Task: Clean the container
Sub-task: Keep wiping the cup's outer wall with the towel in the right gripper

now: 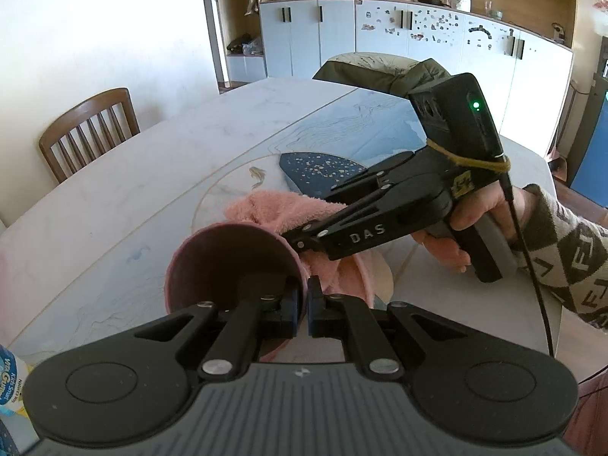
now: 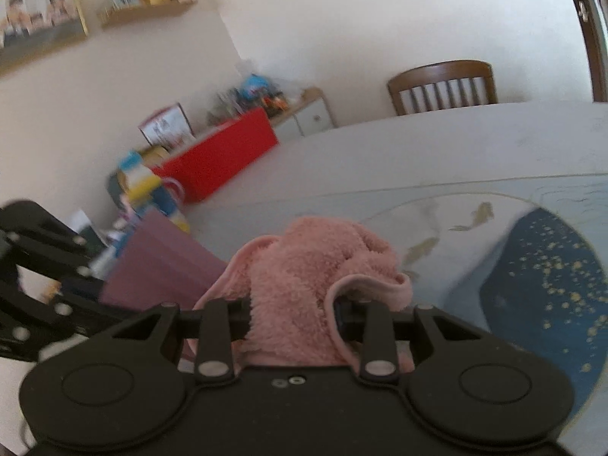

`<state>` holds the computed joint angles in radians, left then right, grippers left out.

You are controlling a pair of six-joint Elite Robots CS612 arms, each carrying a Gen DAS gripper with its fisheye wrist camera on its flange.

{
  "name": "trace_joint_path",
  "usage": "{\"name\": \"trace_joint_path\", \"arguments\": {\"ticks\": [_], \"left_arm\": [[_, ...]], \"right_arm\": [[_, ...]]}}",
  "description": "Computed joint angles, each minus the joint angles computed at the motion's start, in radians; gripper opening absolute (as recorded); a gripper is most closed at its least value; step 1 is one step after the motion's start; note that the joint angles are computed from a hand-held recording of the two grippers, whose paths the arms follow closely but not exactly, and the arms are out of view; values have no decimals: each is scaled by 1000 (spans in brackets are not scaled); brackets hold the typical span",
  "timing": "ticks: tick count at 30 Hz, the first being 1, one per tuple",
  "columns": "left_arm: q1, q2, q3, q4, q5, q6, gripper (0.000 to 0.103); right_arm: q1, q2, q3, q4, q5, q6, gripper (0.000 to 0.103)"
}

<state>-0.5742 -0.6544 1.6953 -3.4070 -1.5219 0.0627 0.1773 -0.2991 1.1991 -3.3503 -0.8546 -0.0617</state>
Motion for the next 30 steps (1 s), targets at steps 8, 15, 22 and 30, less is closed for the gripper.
{"name": "trace_joint_path", "arguments": {"ticks": [8,15,22,30], "left_arm": [[0,0,0,2,1,-6,4],[-2,0,0,2,11,1,4],[2,1,-2,4,7,-3,4],[2,1,5,-8,6,-12,4]], "right_arm": [[-48,43,-48,-158,202,229,32],[-58,50,-69,-41,397,102,31],[-57,32,-53,56,370,43,31],[-39,3,-19,135,221,-52,31]]}}
